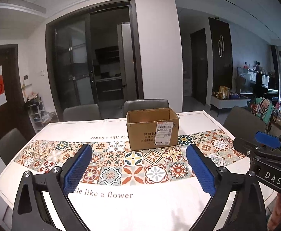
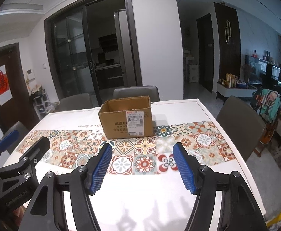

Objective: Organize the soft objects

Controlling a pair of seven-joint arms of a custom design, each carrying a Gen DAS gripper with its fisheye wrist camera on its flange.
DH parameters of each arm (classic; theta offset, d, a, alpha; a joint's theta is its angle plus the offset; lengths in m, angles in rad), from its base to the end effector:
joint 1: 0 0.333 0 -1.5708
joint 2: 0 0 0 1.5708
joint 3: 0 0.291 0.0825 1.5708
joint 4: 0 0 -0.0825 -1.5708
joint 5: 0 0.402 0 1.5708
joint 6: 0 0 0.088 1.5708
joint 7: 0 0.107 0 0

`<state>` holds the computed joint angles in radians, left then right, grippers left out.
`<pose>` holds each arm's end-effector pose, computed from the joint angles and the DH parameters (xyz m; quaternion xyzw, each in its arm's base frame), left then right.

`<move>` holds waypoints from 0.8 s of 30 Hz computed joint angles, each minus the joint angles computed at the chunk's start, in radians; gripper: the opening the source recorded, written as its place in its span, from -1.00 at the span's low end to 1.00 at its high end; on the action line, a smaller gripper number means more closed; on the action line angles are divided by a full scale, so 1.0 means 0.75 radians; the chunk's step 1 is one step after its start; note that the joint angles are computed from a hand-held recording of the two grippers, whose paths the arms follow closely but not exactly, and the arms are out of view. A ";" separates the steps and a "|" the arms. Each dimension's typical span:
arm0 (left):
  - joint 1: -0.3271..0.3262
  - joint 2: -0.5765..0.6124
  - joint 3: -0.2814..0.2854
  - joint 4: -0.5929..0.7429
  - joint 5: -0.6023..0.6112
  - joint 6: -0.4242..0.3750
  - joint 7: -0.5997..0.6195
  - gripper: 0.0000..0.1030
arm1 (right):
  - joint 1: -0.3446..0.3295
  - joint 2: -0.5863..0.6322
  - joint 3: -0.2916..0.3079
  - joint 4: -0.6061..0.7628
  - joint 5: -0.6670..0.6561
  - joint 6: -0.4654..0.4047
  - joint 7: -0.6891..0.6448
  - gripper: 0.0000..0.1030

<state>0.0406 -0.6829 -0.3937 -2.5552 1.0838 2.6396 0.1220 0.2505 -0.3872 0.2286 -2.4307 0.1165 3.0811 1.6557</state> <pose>0.3960 -0.1811 0.5136 -0.6602 0.5075 -0.2979 0.4668 0.4442 0.2309 0.5404 -0.7039 0.5116 -0.2461 0.4269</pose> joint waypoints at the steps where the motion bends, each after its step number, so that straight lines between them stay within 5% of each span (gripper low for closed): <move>1: -0.011 -0.010 0.001 -0.007 -0.011 -0.008 0.006 0.94 | 0.011 -0.018 -0.012 -0.017 0.005 0.001 -0.009 0.30; 24: -0.082 -0.156 -0.037 -0.099 -0.141 -0.083 0.041 0.97 | 0.076 -0.220 -0.044 -0.177 0.102 -0.006 -0.106 0.30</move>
<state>-0.0209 -0.7995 -0.4218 -2.6291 0.9780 2.5773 0.1525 0.3074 -0.5526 0.1956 -2.5634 0.1930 3.0763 1.5763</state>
